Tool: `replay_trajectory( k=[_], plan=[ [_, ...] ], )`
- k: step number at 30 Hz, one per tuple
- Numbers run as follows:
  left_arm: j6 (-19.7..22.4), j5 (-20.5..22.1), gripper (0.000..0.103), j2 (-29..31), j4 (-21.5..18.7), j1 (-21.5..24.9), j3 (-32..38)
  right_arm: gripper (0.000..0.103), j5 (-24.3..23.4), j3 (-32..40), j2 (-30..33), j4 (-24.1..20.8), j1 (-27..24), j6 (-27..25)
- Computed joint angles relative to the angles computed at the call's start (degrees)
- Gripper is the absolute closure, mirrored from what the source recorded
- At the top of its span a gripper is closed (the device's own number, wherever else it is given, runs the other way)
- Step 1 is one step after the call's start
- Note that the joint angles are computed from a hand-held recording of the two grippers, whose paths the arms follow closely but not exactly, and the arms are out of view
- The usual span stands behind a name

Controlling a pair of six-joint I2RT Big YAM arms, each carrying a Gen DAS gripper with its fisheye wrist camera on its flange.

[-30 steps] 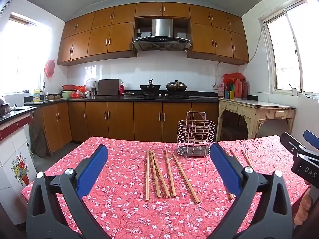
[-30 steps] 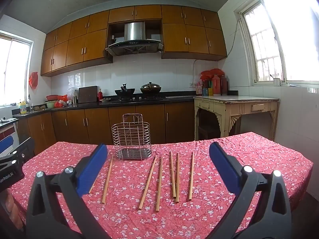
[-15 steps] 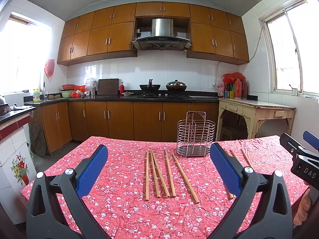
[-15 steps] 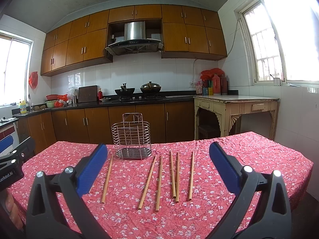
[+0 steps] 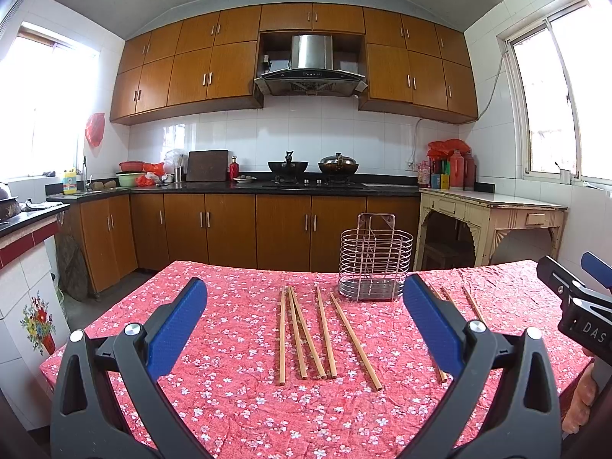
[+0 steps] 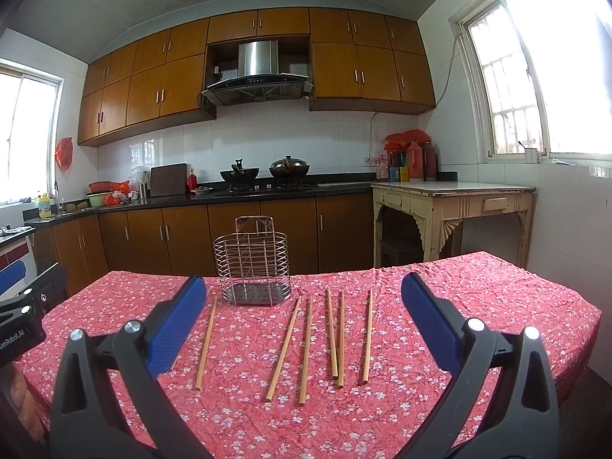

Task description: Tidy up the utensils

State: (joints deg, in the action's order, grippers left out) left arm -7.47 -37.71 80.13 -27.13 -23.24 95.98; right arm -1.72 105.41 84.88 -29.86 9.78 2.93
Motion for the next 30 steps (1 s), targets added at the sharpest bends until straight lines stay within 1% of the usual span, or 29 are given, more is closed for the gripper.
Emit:
replay_trajectory(
  k=[25, 26, 30],
  plan=[
    [-0.2, -0.08, 0.002, 0.1, 0.05, -0.09, -0.2, 0.004, -0.01, 0.12, 0.12, -0.21, -0.09, 0.19],
    [-0.35, 0.07, 0.002, 0.62, 1.02, -0.11, -0.77, 0.004, -0.01, 0.14, 0.12, -0.22, -0.11, 0.16],
    [-0.5, 0.08, 0.002, 0.74, 1.3, -0.2, -1.05, 0.004, -0.08, 0.18, 0.15, -0.26, -0.15, 0.17]
  ],
)
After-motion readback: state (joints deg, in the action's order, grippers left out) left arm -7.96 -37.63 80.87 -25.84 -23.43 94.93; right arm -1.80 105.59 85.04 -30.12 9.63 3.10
